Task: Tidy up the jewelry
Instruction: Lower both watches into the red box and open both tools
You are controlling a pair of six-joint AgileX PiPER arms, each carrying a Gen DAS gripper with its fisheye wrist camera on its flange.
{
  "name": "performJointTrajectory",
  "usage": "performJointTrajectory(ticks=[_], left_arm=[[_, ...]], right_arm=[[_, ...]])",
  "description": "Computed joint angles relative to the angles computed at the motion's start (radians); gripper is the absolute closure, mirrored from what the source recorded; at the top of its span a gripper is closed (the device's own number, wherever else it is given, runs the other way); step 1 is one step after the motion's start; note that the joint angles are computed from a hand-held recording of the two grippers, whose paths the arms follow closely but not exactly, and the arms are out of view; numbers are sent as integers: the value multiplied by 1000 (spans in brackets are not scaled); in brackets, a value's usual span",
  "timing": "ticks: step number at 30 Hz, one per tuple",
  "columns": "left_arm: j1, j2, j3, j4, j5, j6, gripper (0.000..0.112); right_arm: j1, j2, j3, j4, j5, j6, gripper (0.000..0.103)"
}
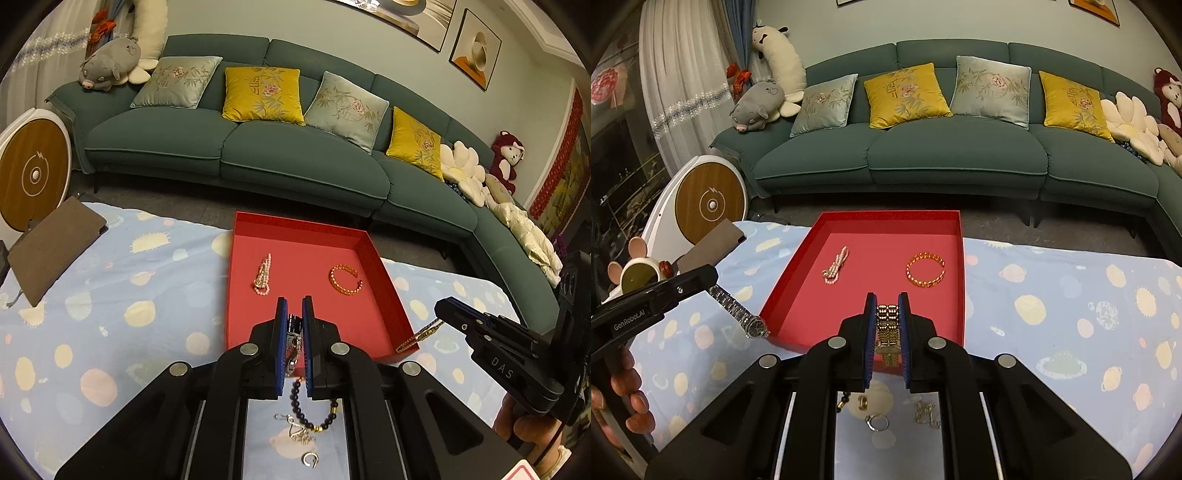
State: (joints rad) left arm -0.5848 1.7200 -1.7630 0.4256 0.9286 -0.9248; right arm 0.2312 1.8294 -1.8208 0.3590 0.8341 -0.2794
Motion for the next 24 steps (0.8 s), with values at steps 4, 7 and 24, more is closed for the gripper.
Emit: performJointTrajectory(ticks=[4, 7, 24], left_arm=[[48, 68, -62, -35, -18, 37, 107], [84, 118, -96, -90, -30, 80, 107], [146, 235, -118, -88, -40, 56, 105]], right_arm=[[-3, 105, -140, -40, 28, 64, 92], [10, 195, -272, -85, 75, 83, 92], [7, 455, -540, -84, 189, 93, 91]])
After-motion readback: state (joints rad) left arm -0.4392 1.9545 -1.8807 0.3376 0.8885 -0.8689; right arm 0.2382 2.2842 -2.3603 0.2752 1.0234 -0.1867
